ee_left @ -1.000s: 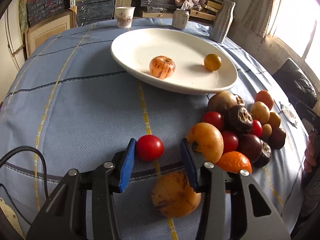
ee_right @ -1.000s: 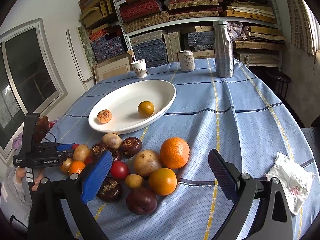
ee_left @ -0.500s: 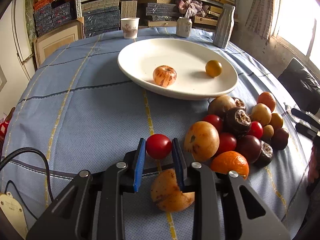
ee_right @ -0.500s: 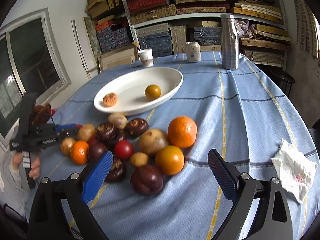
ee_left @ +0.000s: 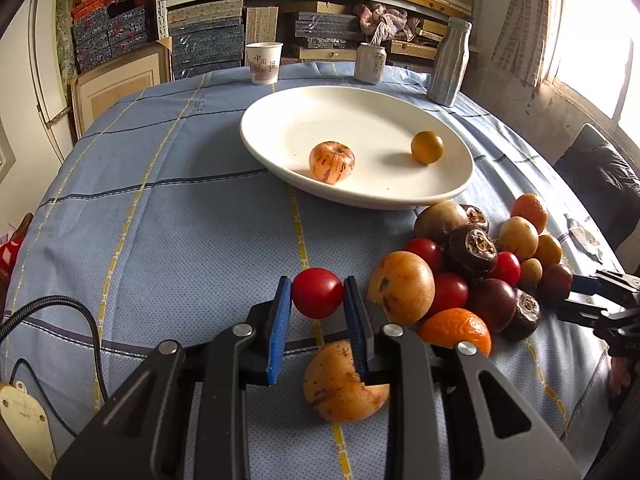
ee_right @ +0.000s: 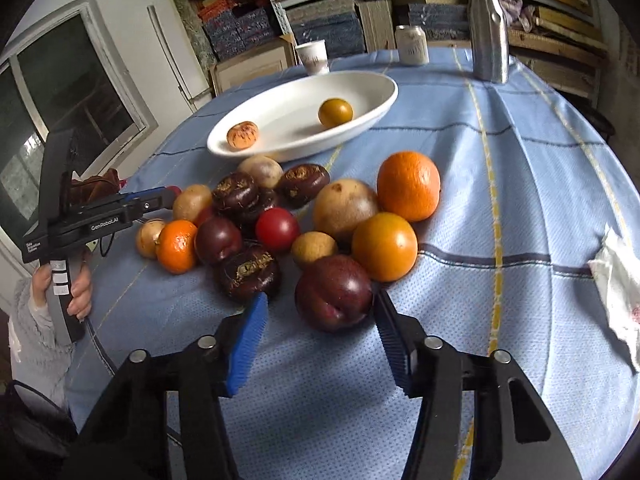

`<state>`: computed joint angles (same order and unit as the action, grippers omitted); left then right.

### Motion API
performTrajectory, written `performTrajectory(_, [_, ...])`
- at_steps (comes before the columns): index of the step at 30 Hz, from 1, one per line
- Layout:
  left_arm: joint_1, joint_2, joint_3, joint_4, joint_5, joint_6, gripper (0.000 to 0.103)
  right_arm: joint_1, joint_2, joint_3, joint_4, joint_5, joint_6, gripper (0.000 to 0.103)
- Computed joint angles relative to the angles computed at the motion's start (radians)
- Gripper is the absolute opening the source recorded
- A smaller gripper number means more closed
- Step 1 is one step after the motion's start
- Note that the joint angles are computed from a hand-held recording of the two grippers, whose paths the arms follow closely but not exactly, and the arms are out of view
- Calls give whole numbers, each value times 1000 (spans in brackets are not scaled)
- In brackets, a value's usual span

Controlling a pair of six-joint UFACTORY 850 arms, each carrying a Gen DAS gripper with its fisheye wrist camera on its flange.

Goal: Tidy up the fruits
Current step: 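Grasp the red cherry tomato with the left gripper while the right gripper grasps a dark red plum, then lower the tomato and plum onto the white plate and open both grippers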

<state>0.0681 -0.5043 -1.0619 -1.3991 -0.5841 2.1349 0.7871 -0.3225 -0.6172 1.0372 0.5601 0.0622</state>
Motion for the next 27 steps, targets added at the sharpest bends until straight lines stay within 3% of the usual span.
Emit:
performTrajectory(2, [0,1,1,4,-2,1,26,-9,-5,-1,-33,-10,39,51])
performTrajectory(5, [-2,2,4,5,0,7,26,-12,1,13,-75,13,102,39])
performTrajectory(9, [-3,3,5,-1,-2,11,26,-9,10,32,-128,41,161,38])
performTrajectory(18, [-27,62,-7,-29,-29,-9,26,26,107,17,95,115,-141,38])
performTrajectory(22, [-78,69,-52,-31,-6,-51,26,-32,148,-38,145,116,-327,38])
performTrajectory(27, [-141,8,-153,18,34,-174,26,-153,98,-146,80,25,-375,38])
